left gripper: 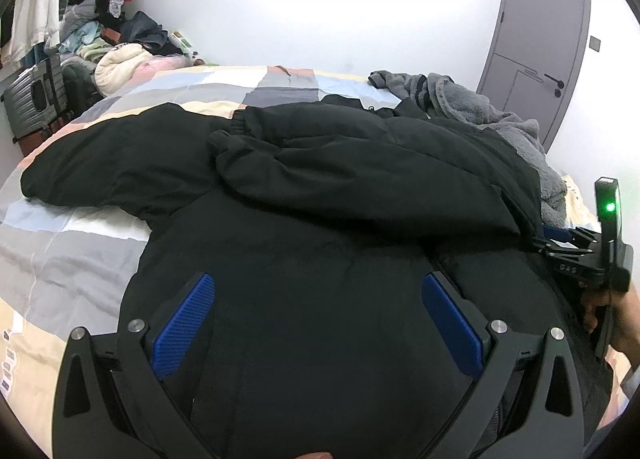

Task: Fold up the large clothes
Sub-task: 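Press the folded sleeve flat with the right tool, then open and withdraw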

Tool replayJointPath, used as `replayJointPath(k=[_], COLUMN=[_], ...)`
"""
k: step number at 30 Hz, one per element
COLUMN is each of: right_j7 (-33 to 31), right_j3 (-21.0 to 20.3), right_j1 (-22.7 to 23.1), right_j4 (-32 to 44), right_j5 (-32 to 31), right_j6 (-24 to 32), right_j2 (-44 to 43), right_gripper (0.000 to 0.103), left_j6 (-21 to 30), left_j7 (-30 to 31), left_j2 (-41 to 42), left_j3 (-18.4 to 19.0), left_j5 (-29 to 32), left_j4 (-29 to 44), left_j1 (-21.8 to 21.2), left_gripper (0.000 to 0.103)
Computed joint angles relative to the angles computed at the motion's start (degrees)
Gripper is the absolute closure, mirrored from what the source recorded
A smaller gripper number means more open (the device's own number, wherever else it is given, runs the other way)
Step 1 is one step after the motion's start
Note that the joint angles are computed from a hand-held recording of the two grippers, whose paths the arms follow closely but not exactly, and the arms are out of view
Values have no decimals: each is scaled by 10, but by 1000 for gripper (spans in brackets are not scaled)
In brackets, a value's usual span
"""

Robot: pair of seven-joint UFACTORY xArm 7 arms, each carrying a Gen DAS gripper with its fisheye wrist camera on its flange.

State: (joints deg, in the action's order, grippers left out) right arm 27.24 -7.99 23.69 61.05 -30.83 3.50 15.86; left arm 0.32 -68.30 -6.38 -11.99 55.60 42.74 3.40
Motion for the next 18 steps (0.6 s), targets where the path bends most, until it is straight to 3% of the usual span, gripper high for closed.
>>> replayJointPath(k=[3, 7, 11, 13, 16, 18], right_j7=[72, 177, 210, 203, 123, 103], right_j3=[-72, -193, -217, -191, -63, -39], right_j1=[55, 150, 158, 129, 10, -6], right_j4=[10, 35, 43, 43, 41, 31], right_j5=[-50, -117, -112, -90, 1, 26], right_j6=[-27, -51, -55, -53, -41, -34], right_j2=[10, 31, 39, 39, 33, 21], right_gripper=[66, 70, 70, 70, 70, 70], left_j6=[4, -5, -7, -5, -5, 1], left_j7=[2, 22, 33, 66, 77, 88], left_j2=[-3, 0, -1, -1, -4, -10], left_j3=[-1, 4, 0, 8, -2, -4], left_j5=[-2, -22, -34, -68, -80, -94], left_j4=[0, -3, -7, -11, -14, -17], left_j1=[-3, -8, -4, -16, -10, -12], left_gripper=[0, 0, 0, 0, 0, 0])
